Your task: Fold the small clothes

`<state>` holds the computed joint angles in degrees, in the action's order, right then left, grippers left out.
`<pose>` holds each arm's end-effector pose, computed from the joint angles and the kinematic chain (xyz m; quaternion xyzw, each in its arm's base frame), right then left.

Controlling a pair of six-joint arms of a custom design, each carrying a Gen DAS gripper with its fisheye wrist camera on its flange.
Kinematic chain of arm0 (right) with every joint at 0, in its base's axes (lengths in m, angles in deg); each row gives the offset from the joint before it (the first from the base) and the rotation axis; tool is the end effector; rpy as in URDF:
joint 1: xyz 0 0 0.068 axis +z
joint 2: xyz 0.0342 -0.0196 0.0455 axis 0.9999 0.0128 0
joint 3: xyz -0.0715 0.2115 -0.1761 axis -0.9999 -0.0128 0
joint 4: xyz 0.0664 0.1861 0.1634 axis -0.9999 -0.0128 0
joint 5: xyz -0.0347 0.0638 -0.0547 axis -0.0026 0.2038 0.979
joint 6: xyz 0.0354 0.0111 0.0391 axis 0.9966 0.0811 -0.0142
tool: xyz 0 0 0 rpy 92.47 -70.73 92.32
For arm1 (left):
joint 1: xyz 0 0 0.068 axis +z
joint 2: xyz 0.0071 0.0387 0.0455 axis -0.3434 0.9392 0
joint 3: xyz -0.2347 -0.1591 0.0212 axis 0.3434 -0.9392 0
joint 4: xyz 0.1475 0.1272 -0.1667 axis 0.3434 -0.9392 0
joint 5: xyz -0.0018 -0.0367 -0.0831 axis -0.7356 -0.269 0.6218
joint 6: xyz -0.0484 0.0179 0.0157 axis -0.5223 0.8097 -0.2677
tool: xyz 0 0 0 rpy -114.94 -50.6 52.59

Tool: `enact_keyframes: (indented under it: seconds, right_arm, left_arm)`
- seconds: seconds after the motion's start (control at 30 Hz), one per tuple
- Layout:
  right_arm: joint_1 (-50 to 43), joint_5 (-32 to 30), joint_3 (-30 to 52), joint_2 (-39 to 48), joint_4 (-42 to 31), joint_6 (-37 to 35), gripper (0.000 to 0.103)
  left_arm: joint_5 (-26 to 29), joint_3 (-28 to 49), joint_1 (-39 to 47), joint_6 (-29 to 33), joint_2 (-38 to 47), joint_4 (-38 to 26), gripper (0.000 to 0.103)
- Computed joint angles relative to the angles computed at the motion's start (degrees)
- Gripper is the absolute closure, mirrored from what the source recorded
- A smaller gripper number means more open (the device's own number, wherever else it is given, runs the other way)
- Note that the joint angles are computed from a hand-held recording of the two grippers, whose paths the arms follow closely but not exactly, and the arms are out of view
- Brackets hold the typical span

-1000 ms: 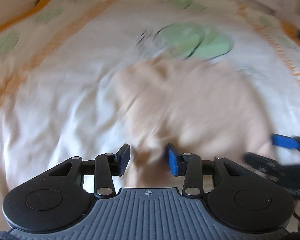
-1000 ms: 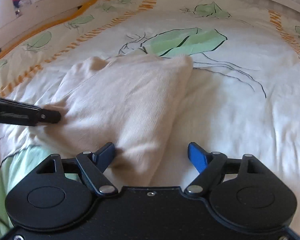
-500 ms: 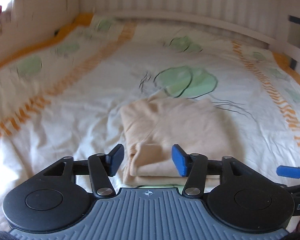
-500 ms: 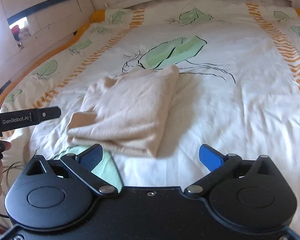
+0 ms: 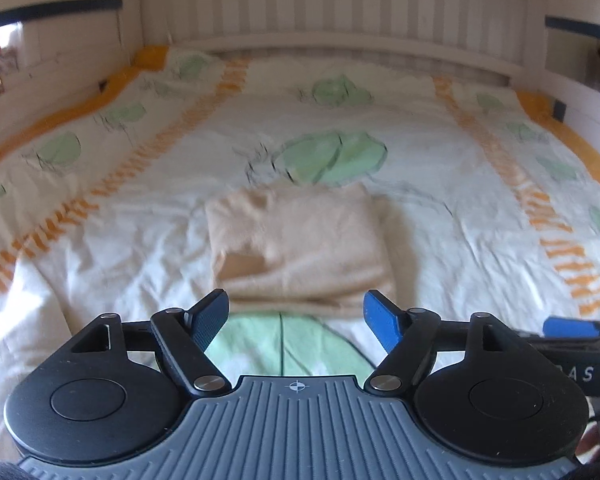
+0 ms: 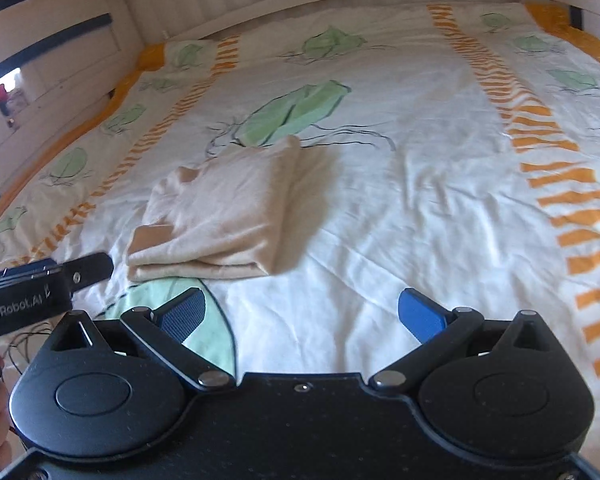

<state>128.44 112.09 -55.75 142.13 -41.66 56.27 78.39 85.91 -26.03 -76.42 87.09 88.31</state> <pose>0.2246 0.1629 0.0920 0.1569 0.8989 0.0920 0.3987 0.2858 -0.0349 0.1467 0.1564 0.8956 -0.0517 0.4132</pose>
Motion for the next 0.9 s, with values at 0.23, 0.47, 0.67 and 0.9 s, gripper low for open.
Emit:
enact_keyframes:
  seconds: [0.23,0.47,0.67,0.9]
  right_arm:
    - [3.14,4.66,-2.05,-1.2,-2.01,3.39,0.0]
    - [5.78,5.31,-1.41,-0.91,-3.89,4.02,0.0]
    - [7.24,6.52,-0.09,-0.98,-6.04,3.61,0.0]
    - [7.03,5.82,0.43,-0.71,-6.5,2.85,0.0]
  left_arm:
    - [-5.47,-4.28,-1.42,-0.95,-1.69,2.4,0.03]
    - [-5.67,-5.58,-1.32,-0.67,-2.84,0.25,0.03]
    - [-6.39,-5.93,-1.52,-0.65,-3.06,-0.18,0.03]
    - [-6.2,-5.44,-1.1,-0.64,-2.62,-0.78,0.03]
